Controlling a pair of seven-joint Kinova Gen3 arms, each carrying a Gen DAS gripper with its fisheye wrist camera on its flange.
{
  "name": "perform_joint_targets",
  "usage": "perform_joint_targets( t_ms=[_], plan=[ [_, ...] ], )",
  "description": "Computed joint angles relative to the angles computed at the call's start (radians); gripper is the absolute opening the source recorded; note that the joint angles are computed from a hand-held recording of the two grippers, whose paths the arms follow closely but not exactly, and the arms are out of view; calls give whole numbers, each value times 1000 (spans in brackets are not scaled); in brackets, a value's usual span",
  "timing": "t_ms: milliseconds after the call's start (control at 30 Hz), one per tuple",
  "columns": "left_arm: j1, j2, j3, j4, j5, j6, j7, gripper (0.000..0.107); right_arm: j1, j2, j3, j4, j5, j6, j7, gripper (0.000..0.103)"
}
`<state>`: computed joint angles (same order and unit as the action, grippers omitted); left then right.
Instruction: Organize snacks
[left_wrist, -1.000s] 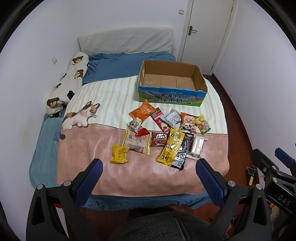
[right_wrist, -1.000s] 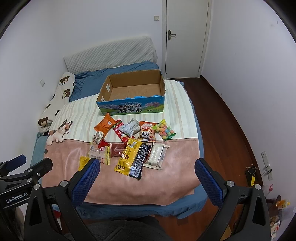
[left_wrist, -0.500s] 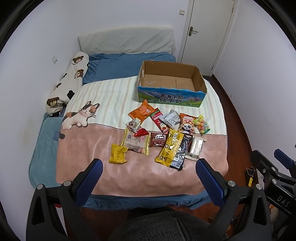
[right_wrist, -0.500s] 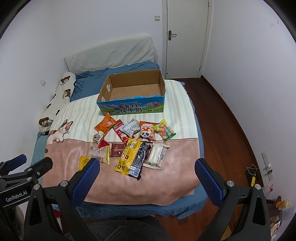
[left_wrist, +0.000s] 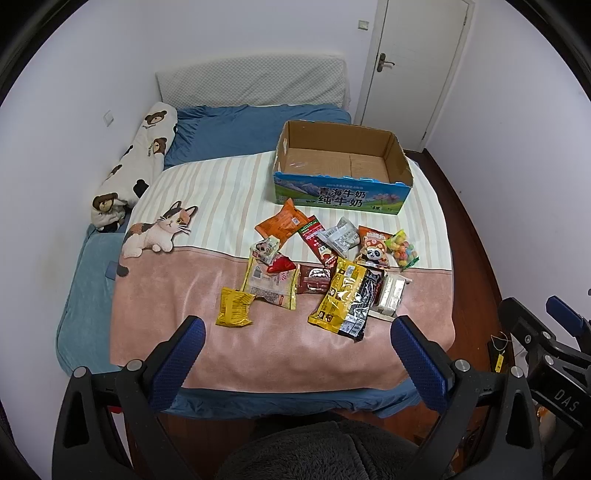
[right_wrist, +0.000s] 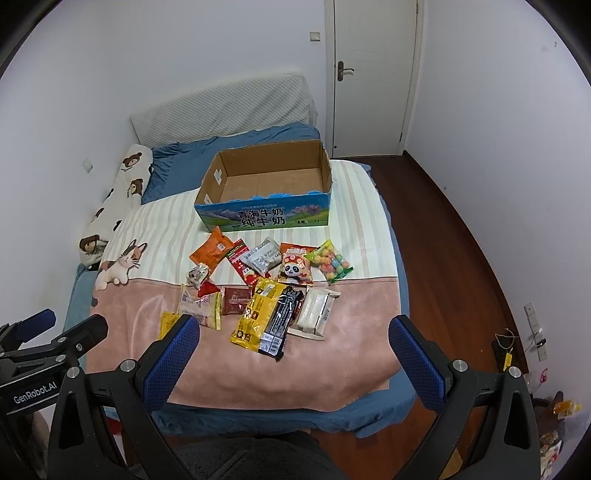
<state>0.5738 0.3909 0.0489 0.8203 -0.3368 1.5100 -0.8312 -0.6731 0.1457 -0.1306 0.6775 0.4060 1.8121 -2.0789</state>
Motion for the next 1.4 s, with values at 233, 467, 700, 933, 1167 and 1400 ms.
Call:
perform_joint_targets(
  t_ms=[233,467,700,933,1167,1400],
  plan=[
    [-1,0,1,-1,2,1,-1,103,-2,18,8,-26,-11,3,7,103],
    [-23,11,-8,23,8,-22,6,103,36,24,28,22,-89,-45,-23,103],
    [-111,99,-29,78,48,-60,11,103,202,98,20,237,-327,-233,-71,103],
    [-248,215,-34,131,160,-93,-36,103,223,281,37,366,-400,-377,-103,103],
    [-401,263,-24,247,328,-159,-30,103,211,477,59,321,-433,-391,-161,103],
    [-507,312,-6,320,460,-223,-49,103,206,576,74,280,-442,-380,-229,100]
  ],
)
